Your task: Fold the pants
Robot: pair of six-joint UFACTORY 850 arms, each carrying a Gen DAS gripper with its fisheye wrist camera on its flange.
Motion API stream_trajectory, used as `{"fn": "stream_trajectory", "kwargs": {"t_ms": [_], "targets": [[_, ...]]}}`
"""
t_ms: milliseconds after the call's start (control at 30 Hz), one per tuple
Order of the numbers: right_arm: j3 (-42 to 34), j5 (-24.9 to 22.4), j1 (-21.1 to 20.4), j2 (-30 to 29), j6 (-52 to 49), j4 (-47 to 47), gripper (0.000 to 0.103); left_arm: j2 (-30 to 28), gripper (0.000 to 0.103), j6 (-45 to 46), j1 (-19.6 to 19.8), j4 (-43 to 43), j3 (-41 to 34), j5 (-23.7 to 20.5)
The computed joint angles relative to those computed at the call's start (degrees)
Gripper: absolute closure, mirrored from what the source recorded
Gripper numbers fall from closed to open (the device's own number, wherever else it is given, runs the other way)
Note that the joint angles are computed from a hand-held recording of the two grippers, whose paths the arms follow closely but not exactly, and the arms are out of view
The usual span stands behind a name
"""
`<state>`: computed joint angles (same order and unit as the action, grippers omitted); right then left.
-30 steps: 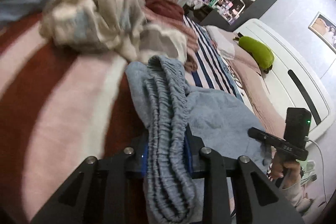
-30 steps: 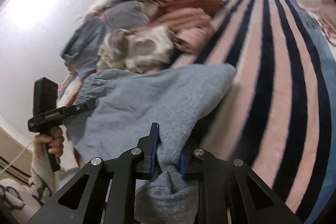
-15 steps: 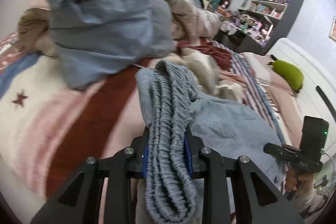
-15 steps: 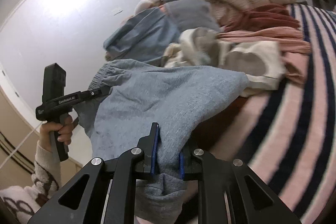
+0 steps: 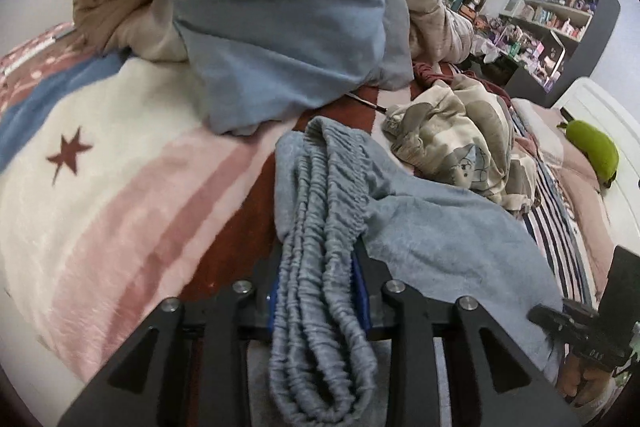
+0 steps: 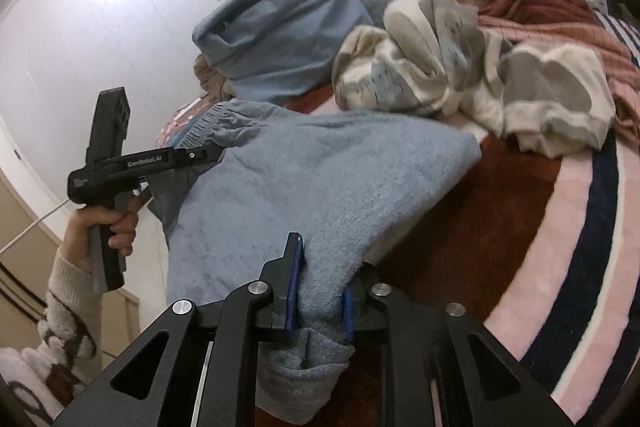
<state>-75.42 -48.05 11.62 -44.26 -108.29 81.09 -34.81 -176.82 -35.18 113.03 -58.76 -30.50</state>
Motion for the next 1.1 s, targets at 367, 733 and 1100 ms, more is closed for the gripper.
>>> {"fn": "stream_trajectory", "kwargs": {"t_ms": [367, 733, 1100], "targets": [[0.88, 1.13, -1.5, 2.1, 0.76, -1.67, 0.07, 0.55, 0.06, 15.64, -2.76, -17.1, -2.2, -3.93], [5.29, -0.57, -5.09, 6.88, -3.53, -0.97, 0.061, -0.05, 0.044, 33.73, -9.58, -34.17, -9.57, -14.78], [9.35, -1.43, -13.14, 11.62, -11.83, 2.16, 0.051, -13.29, 0.027, 47.84, -17.37, -38.67, -34.44, -26.03]]}}
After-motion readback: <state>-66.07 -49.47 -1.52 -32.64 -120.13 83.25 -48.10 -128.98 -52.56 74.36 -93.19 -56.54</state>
